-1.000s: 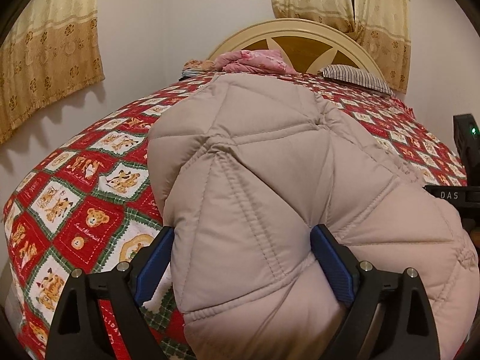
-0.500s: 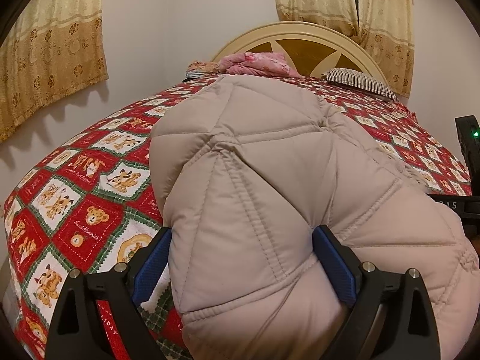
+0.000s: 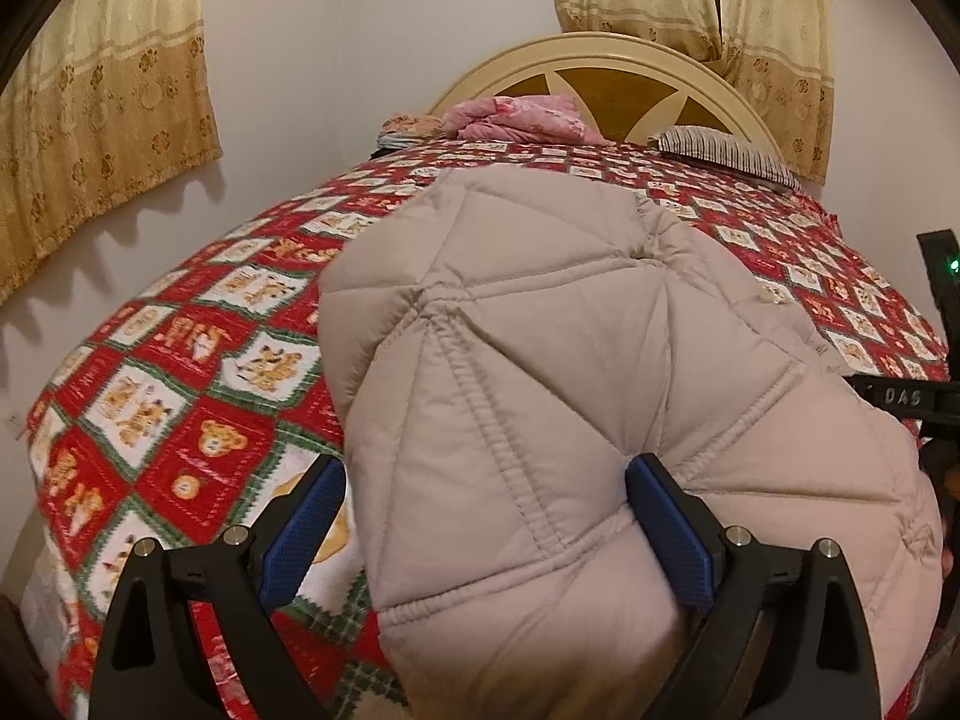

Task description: Fold large clothes

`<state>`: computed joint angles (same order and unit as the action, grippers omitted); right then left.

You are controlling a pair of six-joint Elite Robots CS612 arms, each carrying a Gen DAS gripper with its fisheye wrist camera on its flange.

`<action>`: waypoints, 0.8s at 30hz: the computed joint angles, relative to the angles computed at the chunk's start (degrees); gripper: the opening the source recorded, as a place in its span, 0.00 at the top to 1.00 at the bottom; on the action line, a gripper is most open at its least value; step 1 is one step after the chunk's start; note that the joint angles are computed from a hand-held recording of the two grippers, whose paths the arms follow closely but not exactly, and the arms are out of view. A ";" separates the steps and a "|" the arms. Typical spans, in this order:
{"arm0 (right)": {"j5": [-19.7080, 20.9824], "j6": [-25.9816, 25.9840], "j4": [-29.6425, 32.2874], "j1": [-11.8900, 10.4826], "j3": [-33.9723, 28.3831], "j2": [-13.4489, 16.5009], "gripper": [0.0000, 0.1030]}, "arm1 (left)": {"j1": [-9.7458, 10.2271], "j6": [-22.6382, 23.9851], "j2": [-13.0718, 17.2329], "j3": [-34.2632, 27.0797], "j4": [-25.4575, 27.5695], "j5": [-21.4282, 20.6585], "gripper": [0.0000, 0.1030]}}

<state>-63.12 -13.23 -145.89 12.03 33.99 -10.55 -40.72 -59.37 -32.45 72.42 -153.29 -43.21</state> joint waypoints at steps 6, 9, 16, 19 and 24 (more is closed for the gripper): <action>1.80 1.39 -3.91 -0.62 4.43 -2.71 0.30 | -1.15 0.90 -1.85 1.34 1.85 2.11 0.07; 5.38 2.12 -8.56 -1.49 9.38 -5.38 0.22 | -2.32 2.09 -3.25 3.33 -1.27 4.57 0.07; 10.26 3.57 -22.40 -3.24 21.93 -11.77 0.15 | -5.50 1.59 -6.59 7.00 -2.88 10.48 0.07; 11.75 5.00 -28.47 -3.90 27.18 -14.33 0.13 | -6.94 1.80 -7.42 8.44 -5.73 12.31 0.07; 13.47 5.39 -35.27 -4.58 32.94 -17.00 0.10 | -8.71 1.42 -8.19 9.37 -5.81 15.32 0.07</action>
